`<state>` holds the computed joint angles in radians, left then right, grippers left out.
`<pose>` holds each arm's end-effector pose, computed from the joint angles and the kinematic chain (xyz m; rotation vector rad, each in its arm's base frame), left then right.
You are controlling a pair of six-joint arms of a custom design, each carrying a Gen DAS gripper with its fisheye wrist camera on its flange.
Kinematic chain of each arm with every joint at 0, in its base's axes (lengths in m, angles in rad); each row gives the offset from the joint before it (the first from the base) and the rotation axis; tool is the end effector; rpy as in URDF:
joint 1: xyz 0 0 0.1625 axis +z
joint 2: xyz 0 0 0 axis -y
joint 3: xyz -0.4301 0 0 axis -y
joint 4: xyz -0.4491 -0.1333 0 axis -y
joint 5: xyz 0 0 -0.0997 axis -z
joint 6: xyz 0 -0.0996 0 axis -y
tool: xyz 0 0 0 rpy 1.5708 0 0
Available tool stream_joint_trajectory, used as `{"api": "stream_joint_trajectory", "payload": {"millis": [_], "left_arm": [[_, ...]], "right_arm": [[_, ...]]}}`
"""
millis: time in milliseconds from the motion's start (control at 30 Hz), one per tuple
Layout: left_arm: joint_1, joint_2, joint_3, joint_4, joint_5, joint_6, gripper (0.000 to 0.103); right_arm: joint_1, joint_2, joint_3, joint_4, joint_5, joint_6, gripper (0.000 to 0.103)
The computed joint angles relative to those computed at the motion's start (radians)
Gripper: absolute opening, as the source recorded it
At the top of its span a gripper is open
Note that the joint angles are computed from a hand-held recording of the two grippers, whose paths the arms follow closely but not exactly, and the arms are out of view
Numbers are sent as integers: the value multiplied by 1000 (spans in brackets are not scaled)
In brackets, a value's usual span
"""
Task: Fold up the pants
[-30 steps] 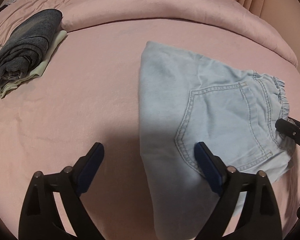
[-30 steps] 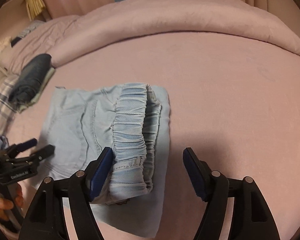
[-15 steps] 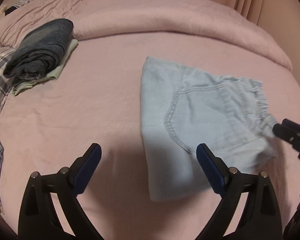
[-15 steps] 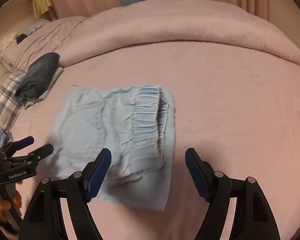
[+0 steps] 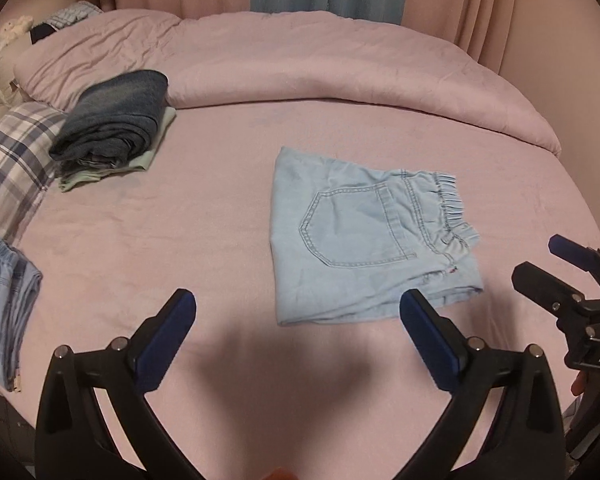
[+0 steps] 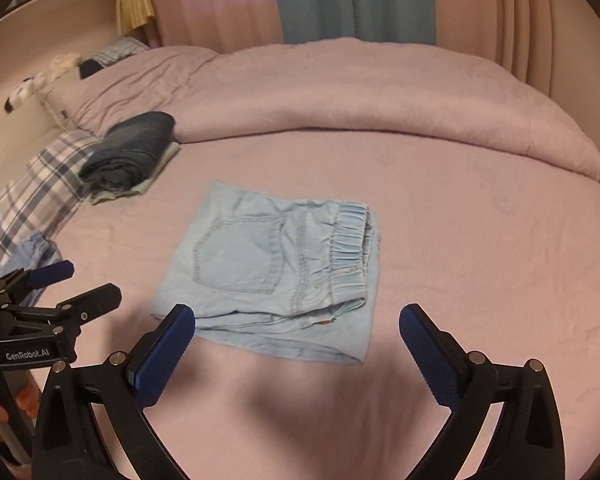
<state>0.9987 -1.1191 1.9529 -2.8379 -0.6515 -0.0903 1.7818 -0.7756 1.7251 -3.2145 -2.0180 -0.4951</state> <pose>-0.1491 -0.6241 0.2040 0.3014 2.2638 -0.8380 0.2354 -0.6681 0.0932 0.6693 -2.4094 0.8122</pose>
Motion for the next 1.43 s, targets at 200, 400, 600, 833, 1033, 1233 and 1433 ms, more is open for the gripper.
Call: {"api": "stream_joint_trajectory", "payload": {"millis": [200, 400, 600, 833, 1033, 1233, 1433], "left_arm": [[-47, -20, 40, -26, 66, -4, 102], [-60, -33, 60, -24, 76, -22, 102], [-73, -34, 71, -18, 86, -39, 102], [-75, -35, 74, -21, 89, -38, 102], [-75, -37, 72, -14, 87, -41, 102], [-72, -34, 68, -11, 93, -36, 102], [-69, -37, 68, -10, 86, -36, 102]], "right_arm": [[17, -28, 45, -42, 30, -2, 102], [23, -37, 68, -56, 28, 0, 102], [27, -42, 81, -58, 23, 4, 102], [30, -43, 86, -64, 25, 3, 102], [31, -43, 84, -59, 23, 2, 102], [34, -38, 80, -59, 21, -2, 102], [34, -38, 80, -56, 23, -1, 102]]}}
